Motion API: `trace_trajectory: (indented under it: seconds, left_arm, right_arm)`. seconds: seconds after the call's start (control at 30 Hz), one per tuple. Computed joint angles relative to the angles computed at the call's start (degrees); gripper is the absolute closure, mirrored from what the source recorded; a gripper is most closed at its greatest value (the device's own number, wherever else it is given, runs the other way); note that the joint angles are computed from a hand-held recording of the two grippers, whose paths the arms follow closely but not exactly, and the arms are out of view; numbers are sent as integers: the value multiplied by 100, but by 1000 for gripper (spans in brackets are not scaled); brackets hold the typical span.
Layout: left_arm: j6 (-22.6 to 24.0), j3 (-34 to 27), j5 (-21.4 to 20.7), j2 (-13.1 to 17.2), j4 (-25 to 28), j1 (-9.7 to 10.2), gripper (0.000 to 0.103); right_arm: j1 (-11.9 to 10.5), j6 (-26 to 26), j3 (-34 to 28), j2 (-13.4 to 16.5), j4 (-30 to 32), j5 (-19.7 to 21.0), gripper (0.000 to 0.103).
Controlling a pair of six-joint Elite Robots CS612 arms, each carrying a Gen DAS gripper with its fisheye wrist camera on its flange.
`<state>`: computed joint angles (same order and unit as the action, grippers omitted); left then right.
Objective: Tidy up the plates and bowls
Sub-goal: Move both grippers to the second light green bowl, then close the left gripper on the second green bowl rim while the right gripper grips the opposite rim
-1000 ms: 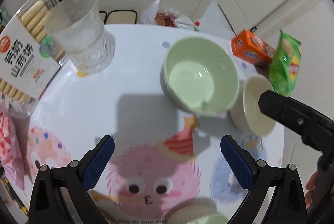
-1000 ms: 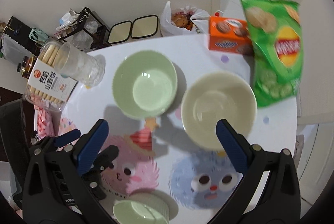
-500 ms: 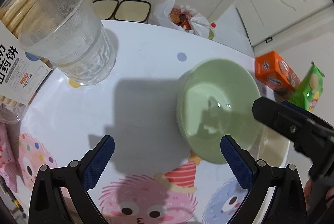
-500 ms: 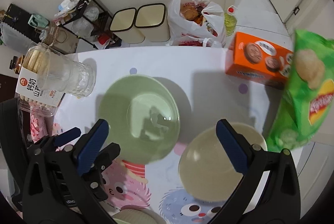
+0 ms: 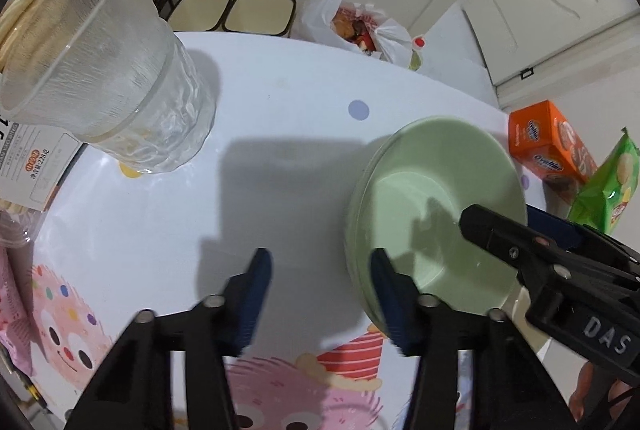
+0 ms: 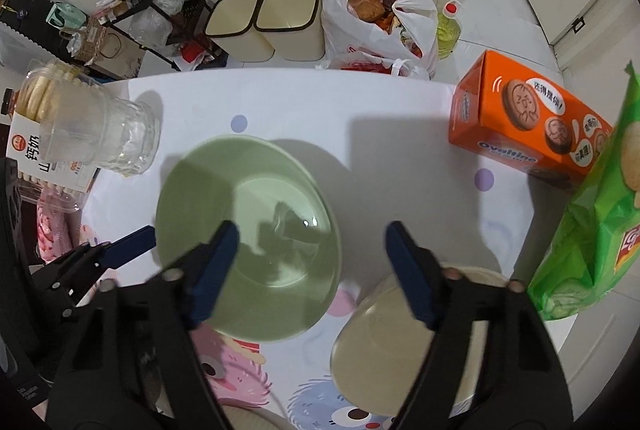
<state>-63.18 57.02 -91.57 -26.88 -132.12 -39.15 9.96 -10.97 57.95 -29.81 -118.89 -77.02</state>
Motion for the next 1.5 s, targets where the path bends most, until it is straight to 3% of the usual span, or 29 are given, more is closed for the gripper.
trace_trajectory:
  seconds: [0.07,0.17,0.33,0.5,0.67,0.77,0.93,1.17,1.5]
  left_arm:
    - [62,-24,-38,21,-38,4,62]
    - [172,-72,-138,65,-152,16,75]
    - [184,-147,-179,109,-215,21,88]
    - [241,-202,-181,113,-112,24,93]
    - [289,-128,-145,55,-57,30,94]
    - [318,-33,-122,3,-44,26,95]
    - [286,169,-89,-112,-96,-11,95]
    - [211,577,81,-394,-235,-107,96]
    - [262,916,562,-766,-150,-423,95]
  right_arm:
    - [5,0,-23,19,56,-51,55]
    - [0,48,4,17,75,-5,71]
    - [25,178,41,5,-2,-257,85]
    - [-15,616,131,-38,-75,-86,85]
    - [20,554,245,-88,-208,-142,86]
    - [15,570,309,-117,-196,-131,96]
    - [40,519,487,-201,-292,-133,96]
    - [74,512,898,-461,-626,-80,96]
    - [117,607,1714,-1042,-1118,-18,96]
